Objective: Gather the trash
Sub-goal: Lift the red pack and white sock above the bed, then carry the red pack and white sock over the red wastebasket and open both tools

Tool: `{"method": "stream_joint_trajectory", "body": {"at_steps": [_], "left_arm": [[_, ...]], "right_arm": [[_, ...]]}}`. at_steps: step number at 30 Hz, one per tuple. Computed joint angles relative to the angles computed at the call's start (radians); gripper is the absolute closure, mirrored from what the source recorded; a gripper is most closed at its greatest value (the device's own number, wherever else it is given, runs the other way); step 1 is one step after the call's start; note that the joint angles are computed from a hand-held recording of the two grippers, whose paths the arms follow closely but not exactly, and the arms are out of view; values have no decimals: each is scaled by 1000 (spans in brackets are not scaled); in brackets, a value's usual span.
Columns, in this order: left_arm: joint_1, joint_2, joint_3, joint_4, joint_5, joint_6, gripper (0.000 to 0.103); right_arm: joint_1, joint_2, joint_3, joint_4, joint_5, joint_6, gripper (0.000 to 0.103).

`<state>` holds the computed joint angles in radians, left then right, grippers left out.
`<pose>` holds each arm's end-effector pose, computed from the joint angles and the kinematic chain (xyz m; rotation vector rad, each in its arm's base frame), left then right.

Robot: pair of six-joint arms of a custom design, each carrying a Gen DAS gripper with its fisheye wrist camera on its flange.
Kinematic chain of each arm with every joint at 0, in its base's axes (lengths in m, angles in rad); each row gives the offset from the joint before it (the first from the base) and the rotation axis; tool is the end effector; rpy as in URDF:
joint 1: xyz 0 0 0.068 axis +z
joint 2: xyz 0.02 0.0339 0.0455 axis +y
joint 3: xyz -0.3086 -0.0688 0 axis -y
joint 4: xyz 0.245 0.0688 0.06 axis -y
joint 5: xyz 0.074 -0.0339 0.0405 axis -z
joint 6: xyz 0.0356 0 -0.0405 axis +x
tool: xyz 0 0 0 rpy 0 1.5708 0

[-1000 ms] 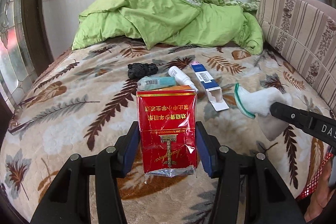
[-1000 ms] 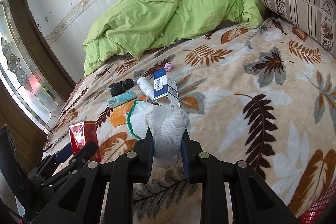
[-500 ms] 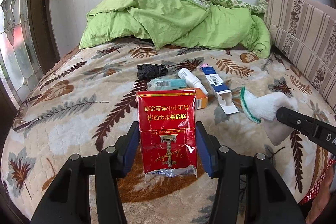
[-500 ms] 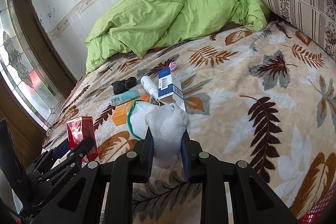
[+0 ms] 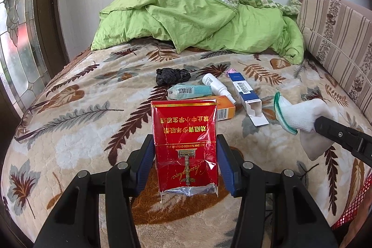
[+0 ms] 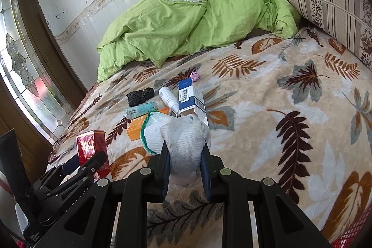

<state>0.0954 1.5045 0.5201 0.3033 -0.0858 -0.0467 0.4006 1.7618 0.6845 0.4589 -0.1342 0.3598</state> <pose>0.2686 0.0288 0.1816 -0.2058 2.2424 0.1227 0.3080 0.1356 0.1658 -0.1233 2.2385 0.5687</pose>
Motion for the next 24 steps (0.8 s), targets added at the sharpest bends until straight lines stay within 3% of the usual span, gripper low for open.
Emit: {"method": "stream_joint_trajectory", "body": {"at_steps": [15,24], "left_arm": [[-97,-91,-12,-74,7,-6,52],[-317,-205,3,-186,42,-11,52]], "right_arm": [[-67,-136,-111,-2,-71,45,79],[-295,-431,-255,-144,-209,6,79]]}}
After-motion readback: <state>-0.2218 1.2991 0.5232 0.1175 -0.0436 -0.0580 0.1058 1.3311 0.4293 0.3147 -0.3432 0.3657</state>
